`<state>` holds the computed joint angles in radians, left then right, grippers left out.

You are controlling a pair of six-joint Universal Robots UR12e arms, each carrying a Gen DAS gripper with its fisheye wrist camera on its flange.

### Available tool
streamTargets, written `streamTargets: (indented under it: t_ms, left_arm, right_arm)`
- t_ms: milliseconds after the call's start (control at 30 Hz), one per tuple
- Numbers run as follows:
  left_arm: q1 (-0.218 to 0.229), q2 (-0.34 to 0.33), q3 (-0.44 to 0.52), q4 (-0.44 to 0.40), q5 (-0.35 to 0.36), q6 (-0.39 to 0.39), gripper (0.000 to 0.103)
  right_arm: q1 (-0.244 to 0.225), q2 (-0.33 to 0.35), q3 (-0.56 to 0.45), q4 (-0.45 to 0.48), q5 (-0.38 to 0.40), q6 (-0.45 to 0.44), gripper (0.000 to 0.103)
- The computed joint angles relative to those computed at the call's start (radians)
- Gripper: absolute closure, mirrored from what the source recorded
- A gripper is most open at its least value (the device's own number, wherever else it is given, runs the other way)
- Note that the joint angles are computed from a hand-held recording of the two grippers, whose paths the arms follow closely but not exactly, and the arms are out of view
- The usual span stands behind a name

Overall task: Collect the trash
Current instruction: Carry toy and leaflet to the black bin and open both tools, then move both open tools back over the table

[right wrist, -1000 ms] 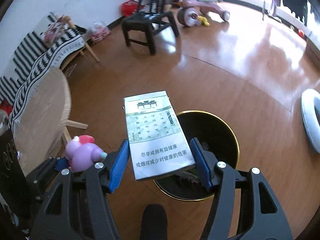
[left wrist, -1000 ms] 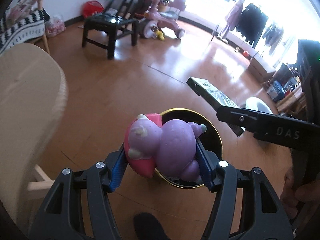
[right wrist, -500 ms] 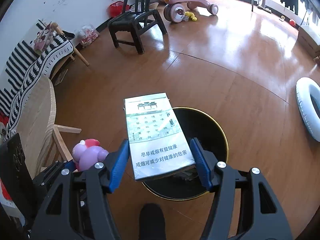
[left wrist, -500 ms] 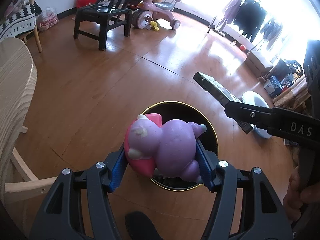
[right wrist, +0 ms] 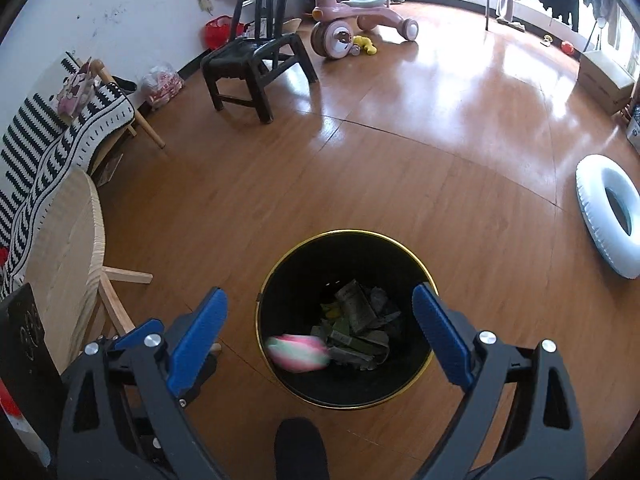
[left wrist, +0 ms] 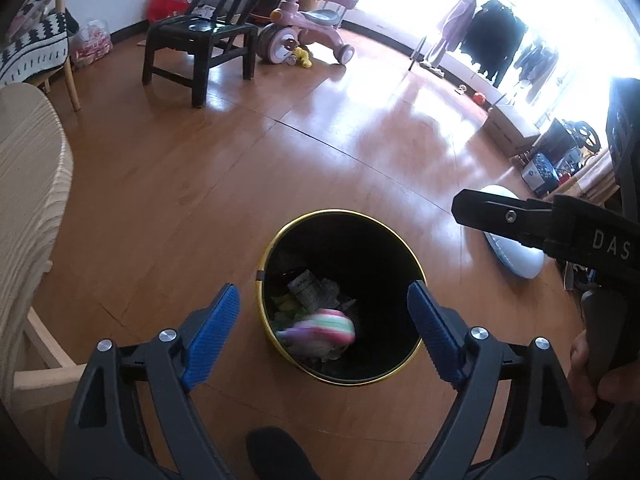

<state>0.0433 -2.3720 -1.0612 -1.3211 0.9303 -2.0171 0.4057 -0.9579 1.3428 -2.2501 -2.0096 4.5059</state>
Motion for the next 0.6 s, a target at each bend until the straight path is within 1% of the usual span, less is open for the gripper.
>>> streamTargets:
  t_ms: [167, 300, 400, 467, 500, 600]
  left_arm:
    - [0.016, 0.001, 0.015, 0.015, -0.018, -0.021, 0.016]
    - [0.041, -0.001, 0.042, 0.028, -0.045, -0.041, 0.012]
    - [0.069, -0.01, 0.075, 0.051, -0.068, -0.076, 0.01]
    - [0.092, -0.023, 0.109, 0.089, -0.069, -0.12, 0.01]
    - [0.1, -0.03, 0.123, 0.103, -0.068, -0.138, 0.009]
    - [0.135, -0.065, 0.187, 0.176, -0.057, -0.228, 0.008]
  right_arm:
    - [0.005, 0.019, -0.041, -0.013, -0.015, -0.035, 0.012]
    - [0.014, 0.062, -0.124, -0.034, -0.022, -0.104, 0.01]
    - [0.023, 0.116, -0.229, -0.026, -0.027, -0.177, 0.01]
    - [0.028, 0.161, -0.311, -0.02, -0.022, -0.228, 0.009]
    - [0.032, 0.188, -0.361, -0.017, -0.017, -0.257, 0.009]
    - [0.041, 0.286, -0.55, 0.019, 0.007, -0.352, 0.008]
